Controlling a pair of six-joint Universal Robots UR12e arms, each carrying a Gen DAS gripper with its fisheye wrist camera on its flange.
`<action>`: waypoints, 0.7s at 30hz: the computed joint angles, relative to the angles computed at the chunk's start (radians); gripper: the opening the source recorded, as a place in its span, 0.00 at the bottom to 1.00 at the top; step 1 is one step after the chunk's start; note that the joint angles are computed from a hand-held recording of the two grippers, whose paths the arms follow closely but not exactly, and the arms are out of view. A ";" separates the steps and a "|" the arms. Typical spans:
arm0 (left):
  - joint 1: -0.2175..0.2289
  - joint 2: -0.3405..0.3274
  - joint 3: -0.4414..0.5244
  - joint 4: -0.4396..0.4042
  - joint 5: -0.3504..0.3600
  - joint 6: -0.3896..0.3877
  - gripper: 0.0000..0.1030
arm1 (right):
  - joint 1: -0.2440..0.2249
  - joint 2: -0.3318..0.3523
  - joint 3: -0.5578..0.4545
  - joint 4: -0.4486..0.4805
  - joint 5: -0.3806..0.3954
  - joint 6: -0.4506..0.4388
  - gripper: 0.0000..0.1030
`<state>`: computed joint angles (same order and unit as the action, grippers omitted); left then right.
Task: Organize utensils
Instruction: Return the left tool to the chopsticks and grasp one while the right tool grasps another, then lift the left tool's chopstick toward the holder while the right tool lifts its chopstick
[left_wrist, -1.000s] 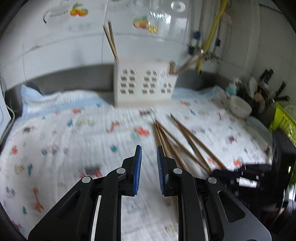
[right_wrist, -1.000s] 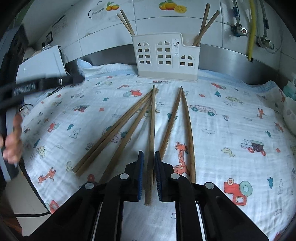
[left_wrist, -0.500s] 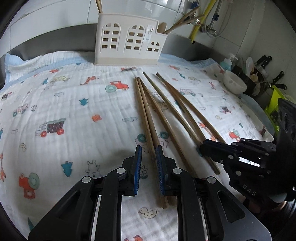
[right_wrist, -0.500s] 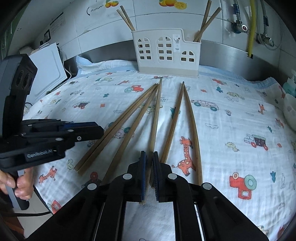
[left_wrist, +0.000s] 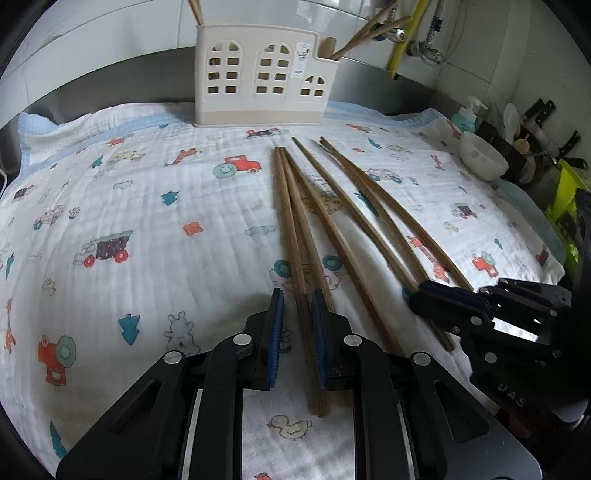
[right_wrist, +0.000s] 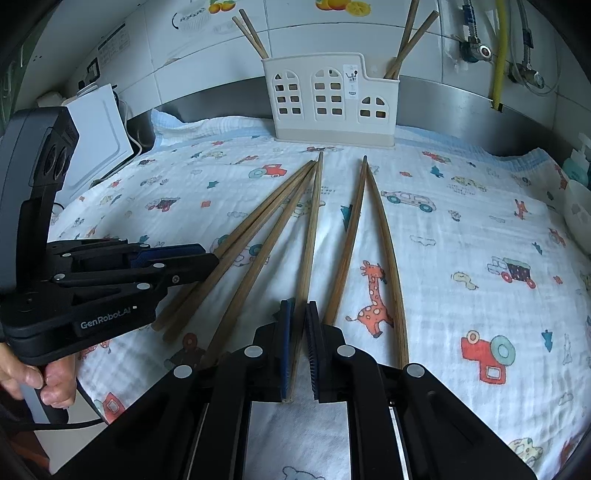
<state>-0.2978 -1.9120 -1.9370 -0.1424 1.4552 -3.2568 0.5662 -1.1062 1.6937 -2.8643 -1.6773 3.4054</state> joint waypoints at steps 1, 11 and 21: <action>-0.004 -0.002 0.003 -0.001 0.024 0.004 0.08 | 0.000 -0.001 0.001 -0.001 0.001 0.002 0.09; -0.009 -0.008 -0.002 0.029 0.044 -0.013 0.07 | 0.001 0.002 0.007 -0.024 -0.001 0.019 0.08; 0.014 -0.010 0.003 0.017 -0.033 -0.078 0.06 | 0.008 -0.026 0.004 -0.085 -0.061 -0.041 0.06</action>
